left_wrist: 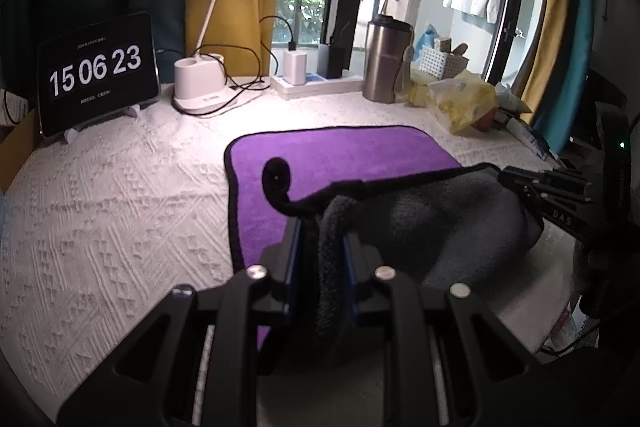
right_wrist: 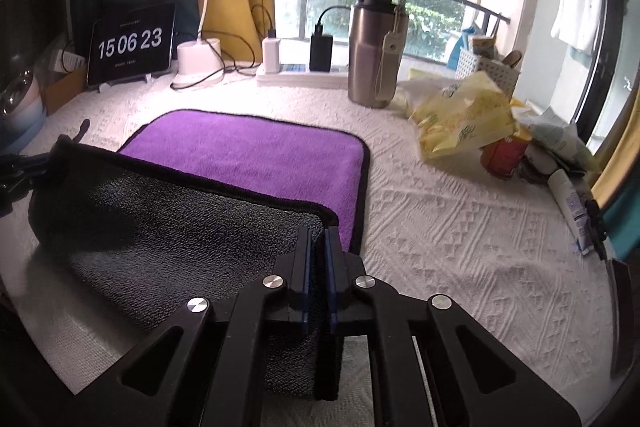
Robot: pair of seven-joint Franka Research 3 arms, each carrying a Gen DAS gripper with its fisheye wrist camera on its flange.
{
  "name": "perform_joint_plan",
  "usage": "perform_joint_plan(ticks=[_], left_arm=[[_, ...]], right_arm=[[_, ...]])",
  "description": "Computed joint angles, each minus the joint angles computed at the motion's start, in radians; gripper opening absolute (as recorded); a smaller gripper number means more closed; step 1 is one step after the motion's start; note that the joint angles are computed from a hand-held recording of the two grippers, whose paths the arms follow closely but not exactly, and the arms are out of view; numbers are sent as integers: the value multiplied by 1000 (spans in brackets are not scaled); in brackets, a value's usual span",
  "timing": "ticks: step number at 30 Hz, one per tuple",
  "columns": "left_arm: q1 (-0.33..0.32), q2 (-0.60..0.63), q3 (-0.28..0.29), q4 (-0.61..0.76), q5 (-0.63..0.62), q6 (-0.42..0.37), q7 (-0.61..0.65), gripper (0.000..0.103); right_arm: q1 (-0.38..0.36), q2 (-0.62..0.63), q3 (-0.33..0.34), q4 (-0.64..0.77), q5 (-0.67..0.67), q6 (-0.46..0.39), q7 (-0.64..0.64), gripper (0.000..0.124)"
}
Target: Fold towel
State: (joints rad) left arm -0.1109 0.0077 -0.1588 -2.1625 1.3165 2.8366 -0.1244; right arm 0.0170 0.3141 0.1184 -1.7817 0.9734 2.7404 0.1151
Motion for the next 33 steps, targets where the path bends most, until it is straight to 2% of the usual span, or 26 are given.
perform_joint_plan(ticks=[18, 33], left_arm=[[0, 26, 15, 85, 78, -50, 3, 20], [6, 77, 38, 164, 106, -68, -3, 20]], right_arm=[[-5, 5, 27, 54, 152, 49, -91, 7], [3, 81, 45, 183, 146, 84, -69, 4]])
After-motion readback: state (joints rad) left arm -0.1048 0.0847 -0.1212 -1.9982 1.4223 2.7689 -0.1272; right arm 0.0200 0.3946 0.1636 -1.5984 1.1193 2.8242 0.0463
